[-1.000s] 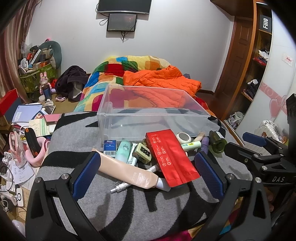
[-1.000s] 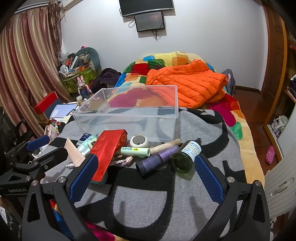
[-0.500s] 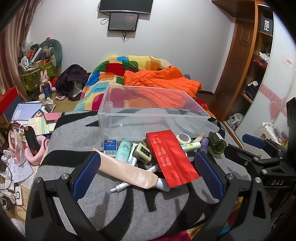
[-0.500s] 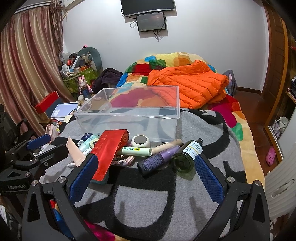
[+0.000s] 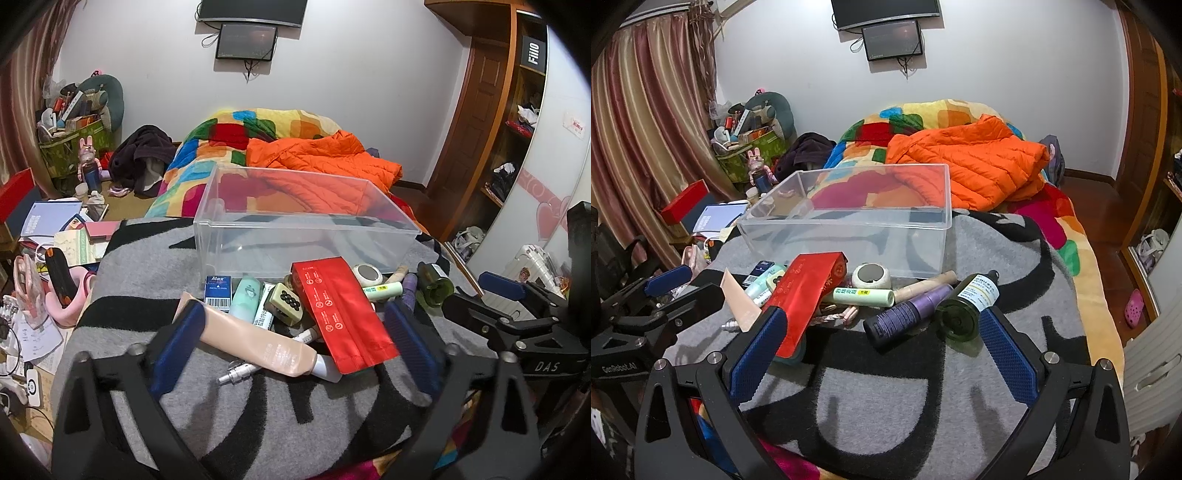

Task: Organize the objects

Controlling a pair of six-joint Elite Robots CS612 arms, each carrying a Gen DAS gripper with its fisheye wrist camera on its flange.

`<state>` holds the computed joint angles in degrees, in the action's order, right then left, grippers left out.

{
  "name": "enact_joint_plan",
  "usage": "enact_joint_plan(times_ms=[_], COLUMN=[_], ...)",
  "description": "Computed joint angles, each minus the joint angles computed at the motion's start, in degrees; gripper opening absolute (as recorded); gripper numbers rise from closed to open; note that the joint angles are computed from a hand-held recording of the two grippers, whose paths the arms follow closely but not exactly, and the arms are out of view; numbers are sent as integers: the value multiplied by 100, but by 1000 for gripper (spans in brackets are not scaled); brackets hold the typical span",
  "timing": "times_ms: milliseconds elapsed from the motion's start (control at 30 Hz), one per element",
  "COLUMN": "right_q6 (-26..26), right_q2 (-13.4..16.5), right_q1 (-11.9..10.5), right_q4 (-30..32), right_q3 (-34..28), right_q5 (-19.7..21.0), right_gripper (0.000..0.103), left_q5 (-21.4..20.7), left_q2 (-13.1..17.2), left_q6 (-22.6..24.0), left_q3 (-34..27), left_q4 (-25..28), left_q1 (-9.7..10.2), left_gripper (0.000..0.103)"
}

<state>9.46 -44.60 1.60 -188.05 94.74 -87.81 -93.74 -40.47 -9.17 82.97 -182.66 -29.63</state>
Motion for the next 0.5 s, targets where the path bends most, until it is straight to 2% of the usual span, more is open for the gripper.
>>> enact_joint_plan(times_ms=[67,200,500], right_q6=[-21,-10,390], right_q2=[20,32,62], right_q1=[-9,-50,-284], right_q4=[-25,-129,13], right_q3=[-11,-9,-92], right_q5=[-24,-100,-371], right_gripper=[102,101,91], left_q5=[-33,0,491], left_q2=[27,94,282], left_q6=[-3,-124,-245], left_q3=[-62,-183,-668], left_q4=[147,315,946], left_q1=[17,68,211], left_gripper=[83,83,83])
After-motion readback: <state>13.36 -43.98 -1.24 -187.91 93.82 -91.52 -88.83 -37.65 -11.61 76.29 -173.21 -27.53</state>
